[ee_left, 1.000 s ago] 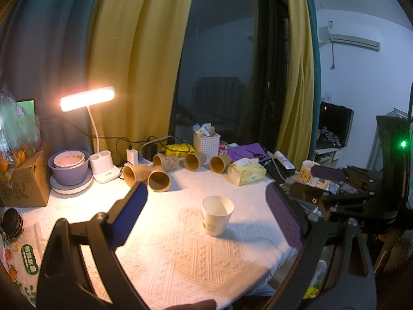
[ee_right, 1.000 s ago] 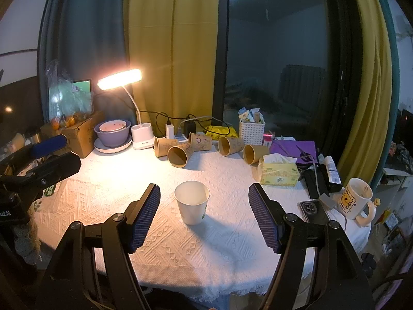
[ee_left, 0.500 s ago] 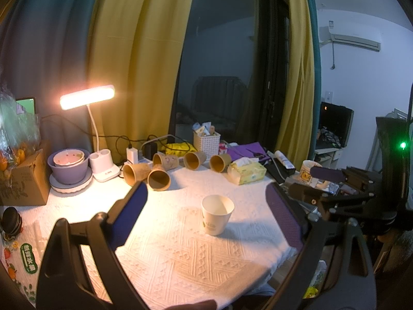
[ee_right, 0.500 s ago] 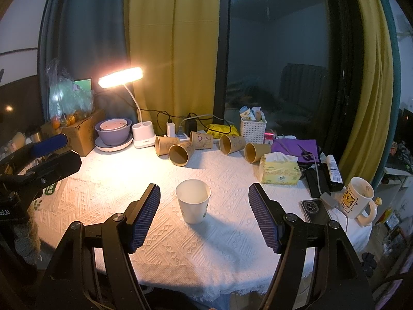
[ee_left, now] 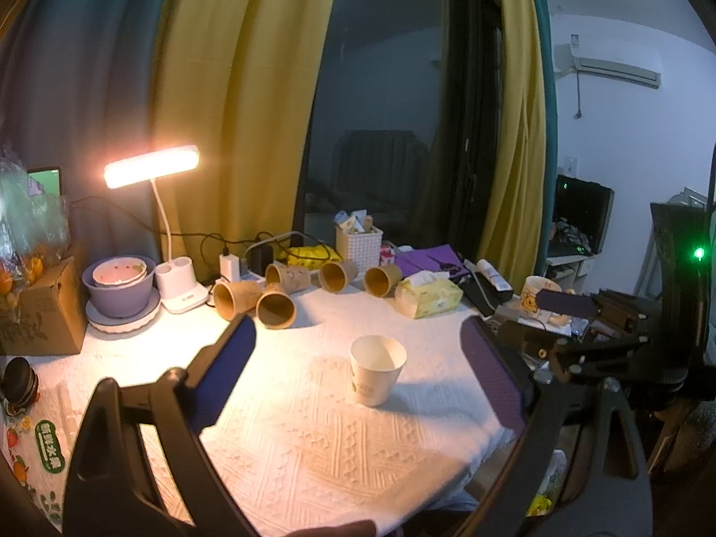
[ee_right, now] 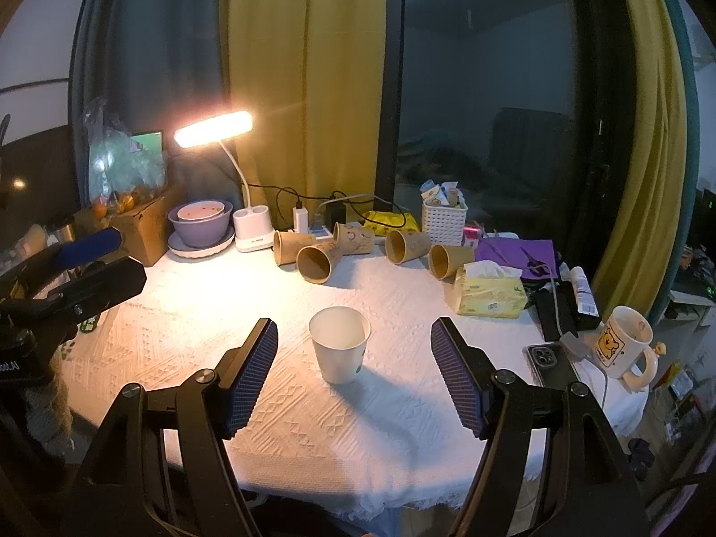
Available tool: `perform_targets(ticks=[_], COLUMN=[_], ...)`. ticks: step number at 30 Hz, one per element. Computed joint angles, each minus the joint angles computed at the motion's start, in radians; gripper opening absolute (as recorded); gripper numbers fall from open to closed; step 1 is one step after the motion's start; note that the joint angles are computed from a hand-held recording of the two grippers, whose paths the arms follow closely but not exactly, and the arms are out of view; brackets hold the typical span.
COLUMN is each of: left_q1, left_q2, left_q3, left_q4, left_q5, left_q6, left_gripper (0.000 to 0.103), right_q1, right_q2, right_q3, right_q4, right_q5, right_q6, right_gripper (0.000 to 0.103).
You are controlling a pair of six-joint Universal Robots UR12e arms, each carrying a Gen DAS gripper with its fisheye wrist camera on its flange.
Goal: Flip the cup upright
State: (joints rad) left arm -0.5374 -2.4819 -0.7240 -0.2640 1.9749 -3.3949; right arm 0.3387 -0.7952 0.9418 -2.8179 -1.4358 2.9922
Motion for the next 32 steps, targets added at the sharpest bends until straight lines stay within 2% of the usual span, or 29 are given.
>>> perform_targets(ticks=[25,32], left_q1=[0.001,0.007], left_q2=[0.001,-0.01], left_q3=[-0.007,-0.007], left_q4=[0.001,0.001], left_q5=[-0.001,-0.018], left_q6=[-0.01,-0.028], left_gripper=[0.094,0.094], right_q1=[-0.001,0.002], right_q2=[0.004,0.02], right_q3=[-0.007,-0.025], right_q4=[0.011,0.053], right_q5=[-0.001,-0.009], right_q6=[-0.001,-0.005], right_gripper=[0.074,0.074])
